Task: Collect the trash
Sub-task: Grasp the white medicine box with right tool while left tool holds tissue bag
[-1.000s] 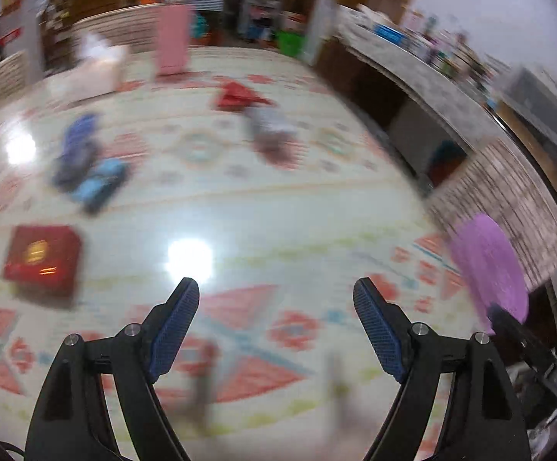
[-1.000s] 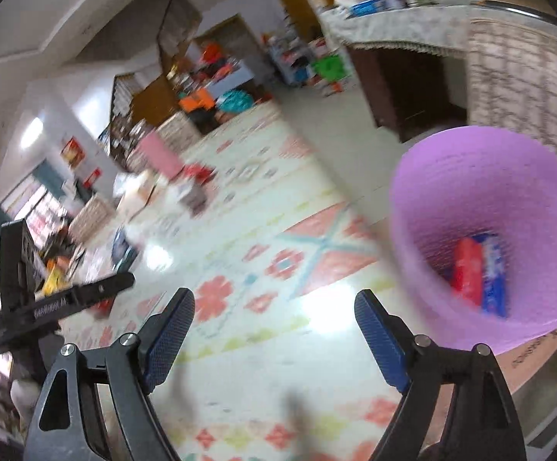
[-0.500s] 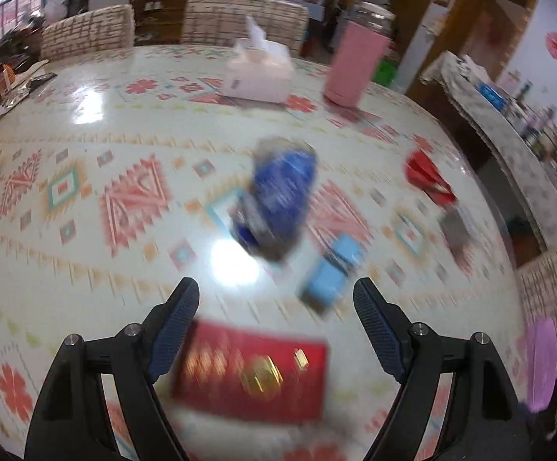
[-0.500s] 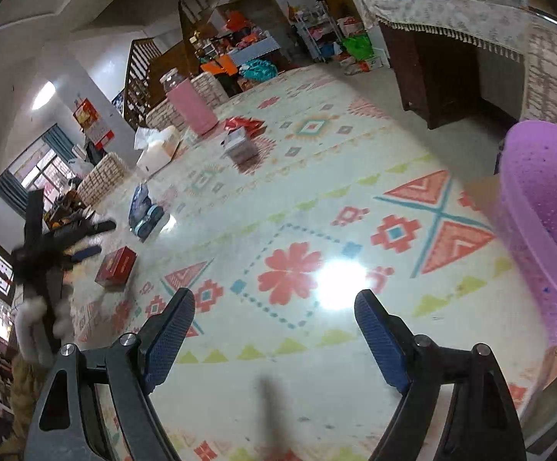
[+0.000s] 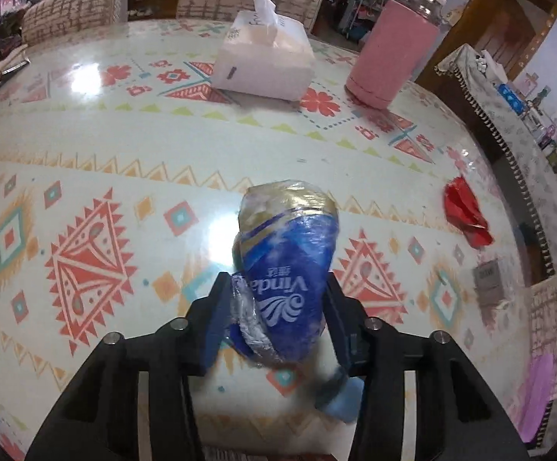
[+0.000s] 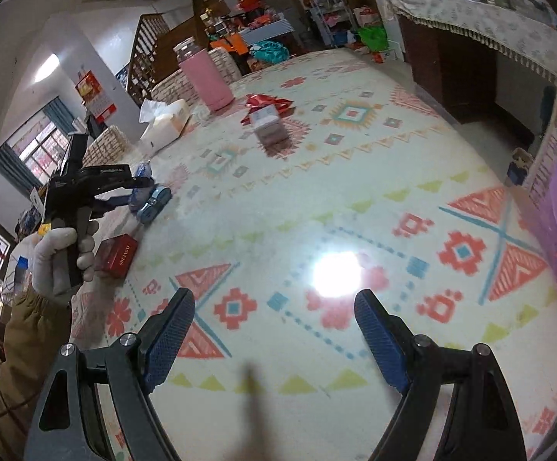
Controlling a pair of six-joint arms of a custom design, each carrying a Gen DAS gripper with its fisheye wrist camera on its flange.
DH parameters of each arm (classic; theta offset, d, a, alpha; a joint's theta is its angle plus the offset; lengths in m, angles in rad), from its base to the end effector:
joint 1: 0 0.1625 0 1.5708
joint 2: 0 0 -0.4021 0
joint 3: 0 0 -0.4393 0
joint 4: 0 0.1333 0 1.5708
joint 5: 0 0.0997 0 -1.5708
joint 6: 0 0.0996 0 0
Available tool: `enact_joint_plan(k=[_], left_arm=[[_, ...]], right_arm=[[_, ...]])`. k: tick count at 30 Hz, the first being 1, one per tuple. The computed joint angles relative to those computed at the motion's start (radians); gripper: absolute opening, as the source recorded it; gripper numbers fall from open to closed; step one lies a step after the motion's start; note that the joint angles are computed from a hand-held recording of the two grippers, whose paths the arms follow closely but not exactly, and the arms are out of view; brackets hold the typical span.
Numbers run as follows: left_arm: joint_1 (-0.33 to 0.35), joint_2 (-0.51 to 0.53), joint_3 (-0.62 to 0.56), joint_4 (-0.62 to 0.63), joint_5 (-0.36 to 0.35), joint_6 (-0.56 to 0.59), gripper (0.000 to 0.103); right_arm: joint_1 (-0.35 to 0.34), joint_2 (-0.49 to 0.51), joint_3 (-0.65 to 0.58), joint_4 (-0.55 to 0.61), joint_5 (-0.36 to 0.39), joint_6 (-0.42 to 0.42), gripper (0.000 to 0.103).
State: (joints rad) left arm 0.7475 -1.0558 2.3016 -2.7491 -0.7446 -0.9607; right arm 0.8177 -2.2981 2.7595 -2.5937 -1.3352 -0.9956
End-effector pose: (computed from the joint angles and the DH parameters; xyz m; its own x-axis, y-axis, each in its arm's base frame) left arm -0.1773 -0.4460 0.0221 -0.8428 -0.2518 -0.4756 0.0715 0.8236 -0.5627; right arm -0.0650 -0.2982 0.2384 -0.9179 -0.2057 0.3393 -0.3517 0.8179 -0.4554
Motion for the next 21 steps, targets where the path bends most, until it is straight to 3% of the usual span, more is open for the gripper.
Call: enact_joint_plan(k=[6,12,16,21], left_arm=[[-0.091,-0.096,0.099,-0.024,-0.033,-0.076,0.044],[-0.184,-0.144,0.19,-0.105,0.011,-0.102,0.044],[-0.179,-0.146,0.22,-0.208,-0.022,-0.059,0.044],[-0.15,-0.132,0.231,-0.273,-0.06,-0.034,0.044]], right_arm=[[0.171,0.228,-0.046,-0.192,-0.104,0.095,0.089],[0.355,0.495,-0.12,-0.389,-0.22,0.167,0.089],[0.475,0.733,-0.226,-0.656,-0.378,0.201,0.089],[0.558,0.94,-0.391,-0.778,-0.528,0.223,0.089]])
